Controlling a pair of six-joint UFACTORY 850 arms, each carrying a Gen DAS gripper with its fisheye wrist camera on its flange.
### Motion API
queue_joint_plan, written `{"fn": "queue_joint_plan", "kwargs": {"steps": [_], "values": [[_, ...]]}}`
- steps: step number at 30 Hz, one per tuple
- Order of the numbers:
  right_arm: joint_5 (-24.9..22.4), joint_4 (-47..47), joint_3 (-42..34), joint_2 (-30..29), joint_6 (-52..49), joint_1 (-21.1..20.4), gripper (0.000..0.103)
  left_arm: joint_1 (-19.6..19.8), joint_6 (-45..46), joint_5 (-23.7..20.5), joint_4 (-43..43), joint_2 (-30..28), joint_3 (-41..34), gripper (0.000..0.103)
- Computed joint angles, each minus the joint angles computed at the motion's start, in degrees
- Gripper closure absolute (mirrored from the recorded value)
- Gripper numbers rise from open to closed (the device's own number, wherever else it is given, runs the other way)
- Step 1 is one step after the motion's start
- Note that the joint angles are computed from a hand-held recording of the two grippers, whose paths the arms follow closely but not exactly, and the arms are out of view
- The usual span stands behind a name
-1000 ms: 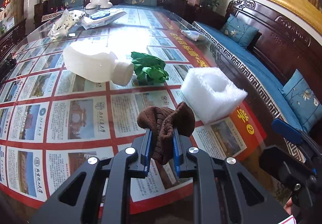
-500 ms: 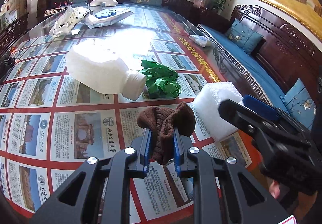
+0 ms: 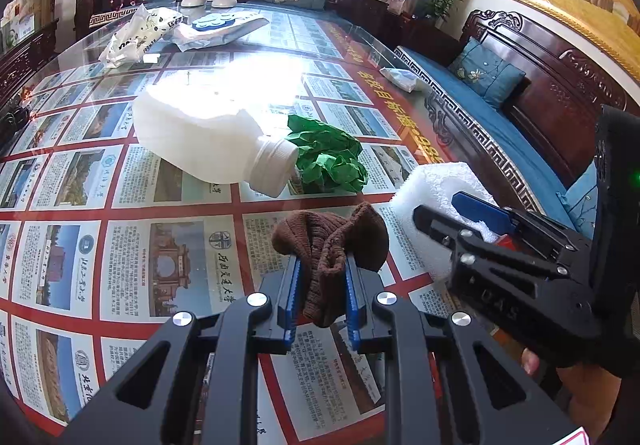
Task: Collect trash
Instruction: 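Grasp the white foam block with the right tool while left holds the sock, then carry the brown sock and foam block down over the yellow bin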
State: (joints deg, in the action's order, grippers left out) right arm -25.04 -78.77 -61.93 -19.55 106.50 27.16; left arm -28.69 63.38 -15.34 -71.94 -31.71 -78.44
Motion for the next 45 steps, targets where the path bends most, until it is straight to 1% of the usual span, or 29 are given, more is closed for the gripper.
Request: {"fn": "queue_joint_plan", "kwargs": {"steps": [1, 2, 4, 9, 17, 22, 29, 33, 37, 40, 45], "values": [[1.1, -0.7, 0.5, 0.5, 0.9, -0.5, 0.072, -0.1, 0.0, 0.0, 0.1, 0.0, 0.1, 0.083], [3.1, -3.1, 1.5, 1.3, 4.0, -1.1, 0.074, -0.2, -0.2, 0.0, 0.3, 0.0, 0.1, 0.083], [4.1, -6.2, 2.4, 2.0, 7.7, -1.4, 0.075, -0.4, -0.7, -0.2, 1.0, -0.1, 0.0, 0.083], [2.9, -15.7, 4.9, 3.7, 18.3, -0.5, 0.079, -0.8, 0.6, -0.1, 0.3, 0.3, 0.2, 0.083], [0.0, -24.2, 8.2, 6.9, 28.4, 1.2, 0.085, -1.1, 3.6, 0.7, -2.1, 1.6, 1.5, 0.083], [-0.9, -25.6, 9.4, 8.3, 30.5, 2.2, 0.086, -1.4, 5.9, 0.6, -4.4, 2.8, 2.9, 0.083], [-3.7, -25.9, 12.2, 12.1, 32.5, 5.1, 0.086, -2.0, 13.4, 1.6, -10.5, 6.2, 6.3, 0.083], [-6.6, -24.5, 14.3, 15.0, 32.7, 8.3, 0.086, -2.2, 20.3, 1.9, -16.7, 9.4, 10.1, 0.083], [-10.0, -22.5, 16.7, 18.2, 32.3, 13.2, 0.086, -2.4, 27.8, 1.5, -23.4, 13.9, 15.2, 0.083], [-13.6, -20.2, 18.5, 20.8, 31.7, 18.0, 0.086, -2.6, 34.0, 0.8, -28.3, 18.1, 19.8, 0.083], [-20.4, -14.4, 20.5, 24.2, 29.4, 26.5, 0.086, -2.5, 38.5, -1.8, -32.1, 25.5, 27.5, 0.083]]}}
